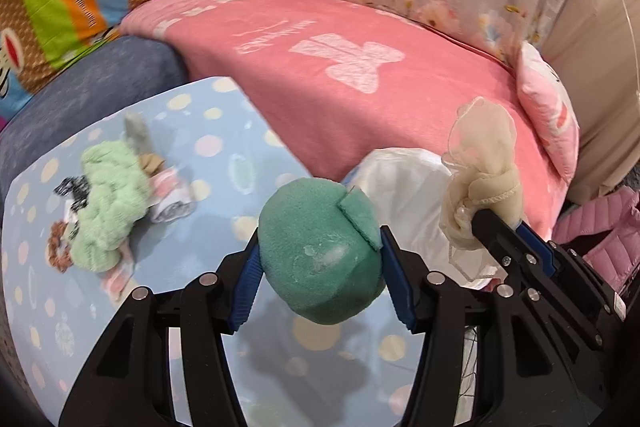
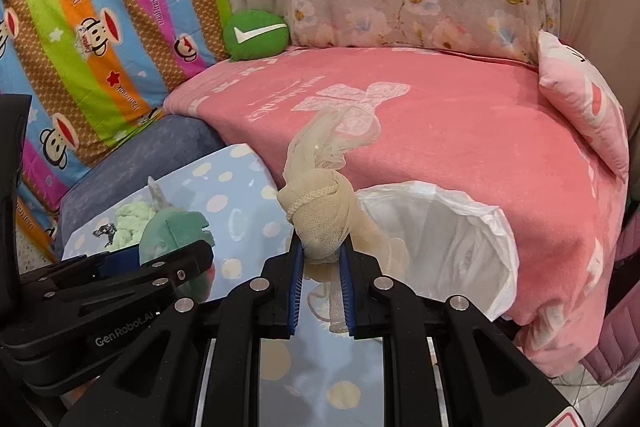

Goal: Collect trash
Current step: 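Carry both items over the bin and open both tools to drop them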

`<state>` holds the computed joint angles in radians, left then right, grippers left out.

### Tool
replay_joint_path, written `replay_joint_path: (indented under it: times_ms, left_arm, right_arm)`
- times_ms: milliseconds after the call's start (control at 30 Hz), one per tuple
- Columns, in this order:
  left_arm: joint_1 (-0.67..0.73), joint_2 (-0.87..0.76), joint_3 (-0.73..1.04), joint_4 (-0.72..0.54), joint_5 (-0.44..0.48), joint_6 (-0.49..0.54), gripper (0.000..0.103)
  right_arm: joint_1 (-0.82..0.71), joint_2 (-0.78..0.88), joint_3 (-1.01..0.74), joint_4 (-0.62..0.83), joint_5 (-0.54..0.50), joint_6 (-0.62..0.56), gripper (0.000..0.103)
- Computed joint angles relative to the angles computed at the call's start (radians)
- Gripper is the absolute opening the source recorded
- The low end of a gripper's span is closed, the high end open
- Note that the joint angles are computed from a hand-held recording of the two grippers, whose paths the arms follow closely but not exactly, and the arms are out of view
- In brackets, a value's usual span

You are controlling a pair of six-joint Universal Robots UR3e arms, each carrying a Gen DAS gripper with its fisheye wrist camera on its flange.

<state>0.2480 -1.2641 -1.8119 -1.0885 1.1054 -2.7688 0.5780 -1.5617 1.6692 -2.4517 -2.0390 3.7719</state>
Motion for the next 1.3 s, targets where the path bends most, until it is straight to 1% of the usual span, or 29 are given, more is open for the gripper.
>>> replay_joint_path:
  times_ms: [200, 267, 433, 633, 833, 967, 1033, 1067, 1100, 1133, 1167, 1200, 1300]
  left_arm:
    - [-0.166, -0.089, 0.073, 0.069, 0.037, -0.091, 0.053]
    - [-0.206, -0.116, 0.096, 0.079, 0.039, -0.114, 0.053]
    - [-0.313, -0.196, 0.159, 0.123, 0.075, -0.171, 0.053]
    - [-0.377, -0.258, 0.211, 0.147, 0.091, -0.198, 0.053]
    - [-0.406, -0.31, 0.251, 0.166, 0.075, -0.206, 0.055]
    - [-0.409, -0.339, 0.273, 0.178, 0.059, -0.209, 0.058]
    - [-0.398, -0.35, 0.276, 0.181, 0.043, -0.217, 0.065]
    - [-0.388, -0.356, 0.28, 0.177, 0.028, -0.224, 0.077]
    - [-0.379, -0.357, 0.277, 0.179, 0.019, -0.233, 0.085]
    - [-0.369, -0.356, 0.268, 0.191, 0.013, -0.248, 0.085]
    - [-0.362, -0.355, 0.262, 0.197, 0.011, -0.257, 0.085]
    - [-0.357, -0.359, 0.265, 0.193, 0.015, -0.257, 0.085]
    - [-0.341, -0.355, 0.258, 0.194, 0.026, -0.259, 0.085]
  right_arm:
    - [-0.095, -0.144, 0.139, -0.006, 0.009, -0.013, 0.016]
    - [-0.131, -0.188, 0.179, -0.006, 0.02, -0.02, 0.016]
    - [-0.196, -0.27, 0.254, -0.007, 0.037, -0.032, 0.016]
    - [-0.257, -0.334, 0.319, -0.01, 0.064, -0.044, 0.016]
    - [-0.307, -0.355, 0.356, -0.022, 0.094, -0.064, 0.017]
    - [-0.334, -0.347, 0.361, -0.03, 0.11, -0.077, 0.017]
    - [-0.347, -0.342, 0.363, -0.038, 0.121, -0.081, 0.021]
    - [-0.352, -0.339, 0.363, -0.041, 0.121, -0.082, 0.024]
    - [-0.356, -0.336, 0.362, -0.045, 0.124, -0.086, 0.032]
    - [-0.356, -0.333, 0.364, -0.053, 0.122, -0.088, 0.037]
    - [-0.345, -0.325, 0.361, -0.058, 0.105, -0.082, 0.046]
    - [-0.336, -0.316, 0.356, -0.06, 0.088, -0.078, 0.051]
    - [-0.338, -0.303, 0.348, -0.063, 0.097, -0.088, 0.052]
